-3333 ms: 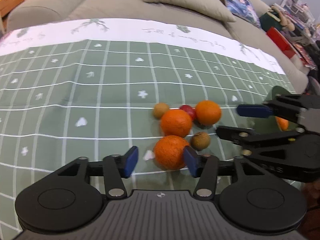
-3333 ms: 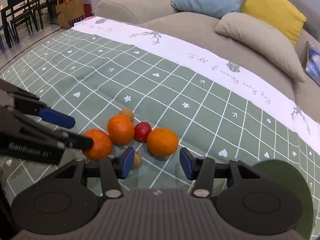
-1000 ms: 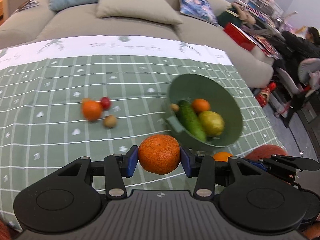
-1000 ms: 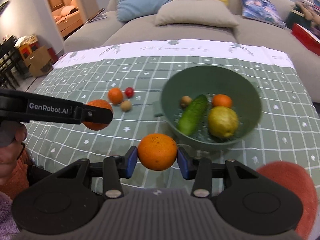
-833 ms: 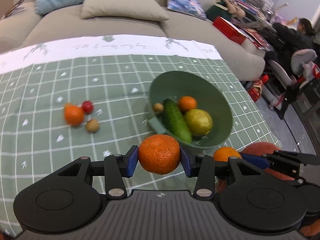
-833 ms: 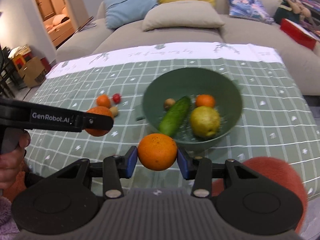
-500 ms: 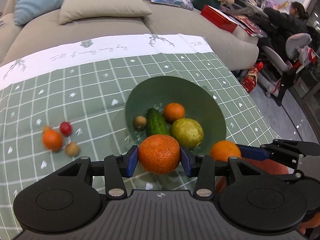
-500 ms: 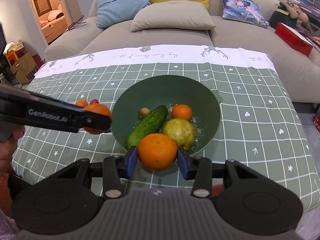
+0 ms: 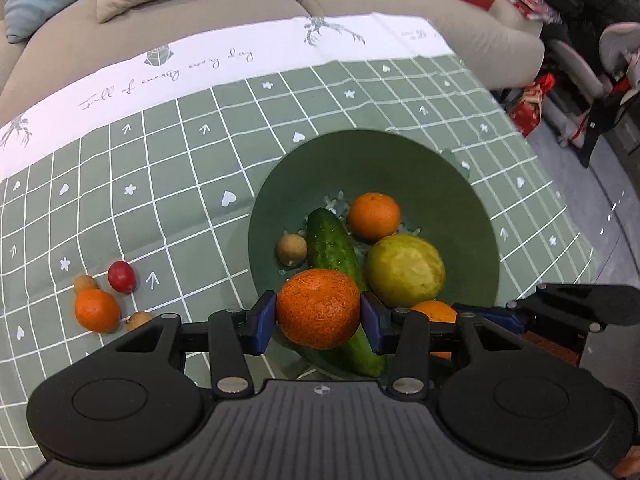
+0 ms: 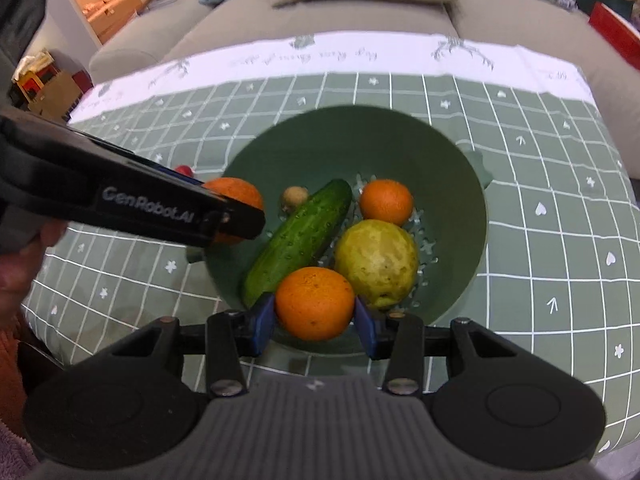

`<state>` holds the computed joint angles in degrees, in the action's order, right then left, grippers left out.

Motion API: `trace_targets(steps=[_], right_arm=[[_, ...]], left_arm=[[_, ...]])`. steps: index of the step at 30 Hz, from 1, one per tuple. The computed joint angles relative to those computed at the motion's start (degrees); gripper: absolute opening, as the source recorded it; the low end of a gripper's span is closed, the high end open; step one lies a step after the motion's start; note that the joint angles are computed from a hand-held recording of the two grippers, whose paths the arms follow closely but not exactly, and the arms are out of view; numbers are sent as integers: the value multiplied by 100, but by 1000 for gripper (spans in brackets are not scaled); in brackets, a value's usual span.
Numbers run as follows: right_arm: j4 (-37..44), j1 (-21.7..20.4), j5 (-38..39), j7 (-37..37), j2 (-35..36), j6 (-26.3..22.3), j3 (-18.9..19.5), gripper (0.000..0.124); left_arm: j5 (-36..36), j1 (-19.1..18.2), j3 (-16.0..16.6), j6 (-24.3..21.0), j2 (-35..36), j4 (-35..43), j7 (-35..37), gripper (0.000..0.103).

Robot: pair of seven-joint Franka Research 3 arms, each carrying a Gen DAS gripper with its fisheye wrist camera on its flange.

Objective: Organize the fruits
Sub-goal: 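Open the right tool over the colander while the left tool releases its orange there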

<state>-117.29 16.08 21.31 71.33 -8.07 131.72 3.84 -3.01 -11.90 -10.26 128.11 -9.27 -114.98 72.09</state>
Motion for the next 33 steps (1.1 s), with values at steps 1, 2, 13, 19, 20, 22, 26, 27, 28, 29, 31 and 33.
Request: trace_targets(steps=[1, 2, 13, 19, 20, 22, 26, 27, 28, 29, 31, 33], right_arm=[[81, -4, -20, 7, 77, -85, -5, 40], [156, -6, -28, 13, 144, -169, -8, 40], [491, -27, -155, 107, 494, -541, 4, 41], [485, -21, -181, 115, 500, -522, 13, 41], [490, -19, -197, 135, 501, -522, 17, 41], [494, -13, -232, 170, 500, -522, 23, 41], [482, -13, -228, 214, 456, -466, 19, 50], [467, -14, -244, 240, 432, -433, 20, 53], [453, -14, -259, 258, 409, -405, 23, 53], [453, -13, -269, 266, 393, -408, 23, 53], [442, -9, -265, 278, 357, -398, 24, 53], [434, -4, -258, 300, 318, -390, 27, 53]], left_arm=[[0, -4, 0, -34, 32, 30, 37, 50], [-4, -6, 2, -57, 78, 78, 85, 50], [-280, 47, 10, -168, 307, 218, 286, 53], [-550, 87, 62, -16, 237, 93, 465, 57], [-582, 93, 67, -12, 229, 91, 466, 57], [-562, 110, 62, 42, 199, 70, 393, 57], [-387, 116, 49, 256, 77, -35, 328, 58], [-366, 117, 55, 273, 57, -40, 319, 58], [-360, 117, 66, 279, 34, -47, 318, 59], [-352, 117, 75, 279, 9, -52, 314, 59], [-354, 119, 95, 311, -65, -86, 305, 59], [-353, 115, 111, 342, -159, -132, 302, 59]])
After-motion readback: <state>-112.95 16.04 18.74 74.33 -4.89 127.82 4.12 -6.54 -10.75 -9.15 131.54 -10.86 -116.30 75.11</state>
